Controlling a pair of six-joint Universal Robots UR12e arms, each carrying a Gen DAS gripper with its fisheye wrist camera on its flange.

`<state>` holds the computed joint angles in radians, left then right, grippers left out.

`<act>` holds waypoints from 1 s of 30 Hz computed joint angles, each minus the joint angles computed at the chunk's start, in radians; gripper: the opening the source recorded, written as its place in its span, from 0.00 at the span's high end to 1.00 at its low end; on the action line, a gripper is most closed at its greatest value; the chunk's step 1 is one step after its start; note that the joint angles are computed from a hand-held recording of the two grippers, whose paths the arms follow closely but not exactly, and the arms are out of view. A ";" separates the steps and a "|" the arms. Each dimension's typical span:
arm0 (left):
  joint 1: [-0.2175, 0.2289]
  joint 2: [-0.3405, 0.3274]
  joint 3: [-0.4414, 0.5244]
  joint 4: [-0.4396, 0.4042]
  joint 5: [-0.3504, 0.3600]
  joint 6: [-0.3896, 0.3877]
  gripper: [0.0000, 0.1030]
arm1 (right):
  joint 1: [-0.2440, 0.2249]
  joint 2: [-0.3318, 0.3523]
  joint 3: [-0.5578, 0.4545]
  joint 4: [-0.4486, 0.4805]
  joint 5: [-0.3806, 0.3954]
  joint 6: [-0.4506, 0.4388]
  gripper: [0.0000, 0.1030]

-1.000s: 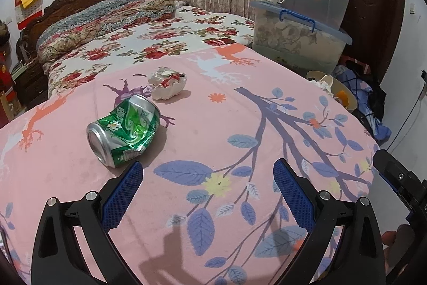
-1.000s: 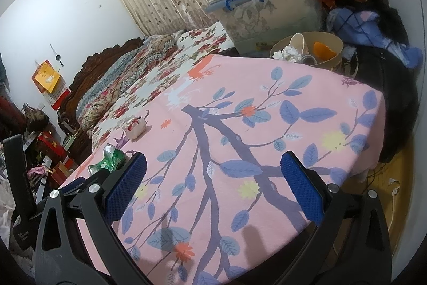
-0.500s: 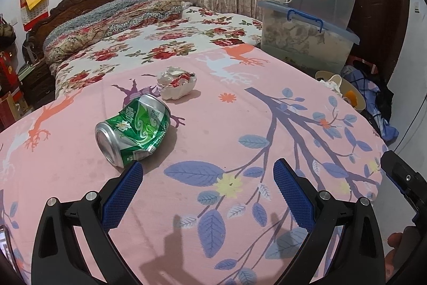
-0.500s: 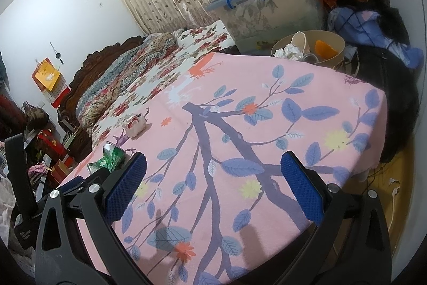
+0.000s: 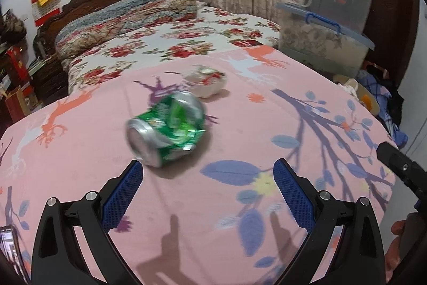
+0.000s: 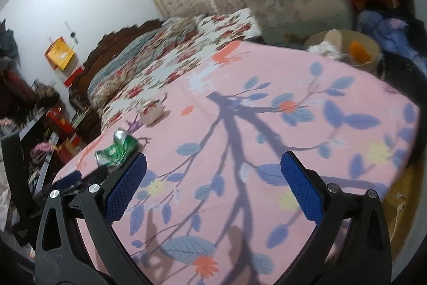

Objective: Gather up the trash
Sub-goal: 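Grasp the green can with the left tool while the right tool grasps the white wrapper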

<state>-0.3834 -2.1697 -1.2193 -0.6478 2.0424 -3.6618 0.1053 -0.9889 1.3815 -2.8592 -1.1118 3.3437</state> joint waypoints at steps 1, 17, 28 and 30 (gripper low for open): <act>0.008 0.011 -0.016 0.004 -0.003 -0.010 0.08 | 0.004 0.007 -0.013 0.019 0.011 -0.017 0.03; 0.151 0.037 -0.051 0.016 -0.371 -0.072 0.08 | 0.047 0.226 -0.433 0.512 0.224 -0.121 0.04; 0.268 0.035 -0.072 0.065 -0.685 -0.106 0.19 | 0.070 0.454 -0.849 0.815 0.348 -0.097 0.14; 0.274 0.023 -0.070 0.092 -0.737 -0.088 0.19 | 0.075 0.497 -0.924 0.840 0.354 -0.074 0.14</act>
<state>-0.1097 -2.1465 -1.2895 -0.5558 1.3056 -3.7499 0.1798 -0.4920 0.4574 -2.0196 -0.7577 3.2698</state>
